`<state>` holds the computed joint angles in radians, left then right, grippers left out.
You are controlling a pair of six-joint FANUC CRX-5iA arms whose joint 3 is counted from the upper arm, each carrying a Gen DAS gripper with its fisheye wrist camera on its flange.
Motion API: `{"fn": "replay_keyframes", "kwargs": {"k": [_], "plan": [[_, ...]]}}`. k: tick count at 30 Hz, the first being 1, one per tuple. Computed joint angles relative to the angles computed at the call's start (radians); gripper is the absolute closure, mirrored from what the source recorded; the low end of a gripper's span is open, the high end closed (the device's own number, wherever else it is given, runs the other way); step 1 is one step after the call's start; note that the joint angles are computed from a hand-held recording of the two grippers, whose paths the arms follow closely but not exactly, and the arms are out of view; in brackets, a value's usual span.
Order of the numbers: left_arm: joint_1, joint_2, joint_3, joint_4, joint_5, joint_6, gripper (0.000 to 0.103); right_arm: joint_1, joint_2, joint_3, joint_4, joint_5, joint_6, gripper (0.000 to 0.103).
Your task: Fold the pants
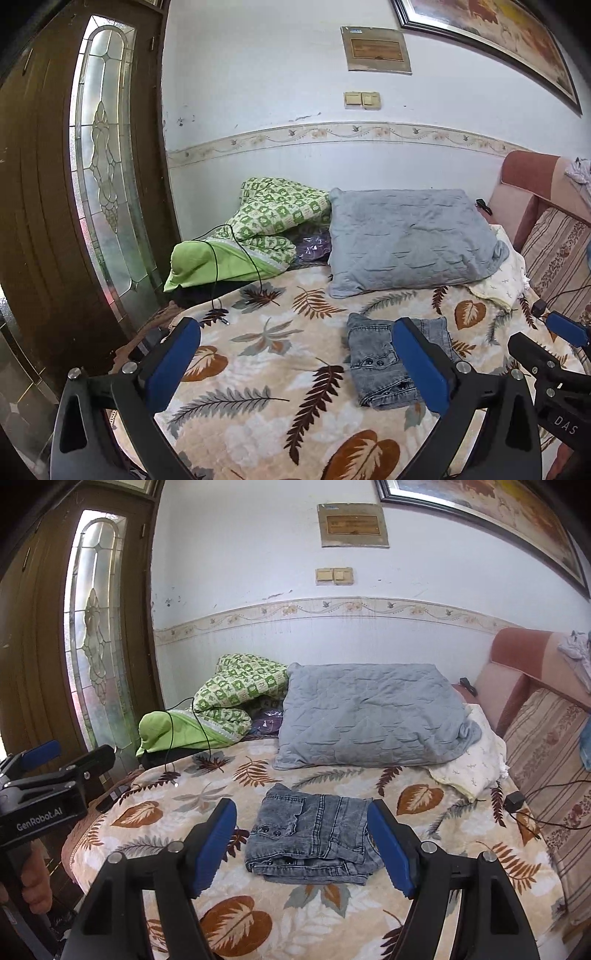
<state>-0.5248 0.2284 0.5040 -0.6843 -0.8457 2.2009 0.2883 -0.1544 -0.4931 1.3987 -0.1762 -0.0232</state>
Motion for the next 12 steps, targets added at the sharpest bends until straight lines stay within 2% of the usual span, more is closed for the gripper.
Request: {"fn": "replay_keyframes", "kwargs": {"k": [3, 9, 12], "plan": [[0.013, 0.001, -0.008, 0.020, 0.014, -0.015, 0.000, 0.017, 0.017, 0.012, -0.057, -0.003, 0.052, 0.026], [0.072, 0.017, -0.039, 0.188, 0.095, -0.117, 0.000, 0.040, 0.055, 0.040, -0.204, -0.009, 0.179, 0.026], [0.086, 0.041, -0.026, 0.229, 0.090, -0.141, 0.000, 0.037, 0.076, 0.056, -0.279, -0.011, 0.231, 0.026]]}}
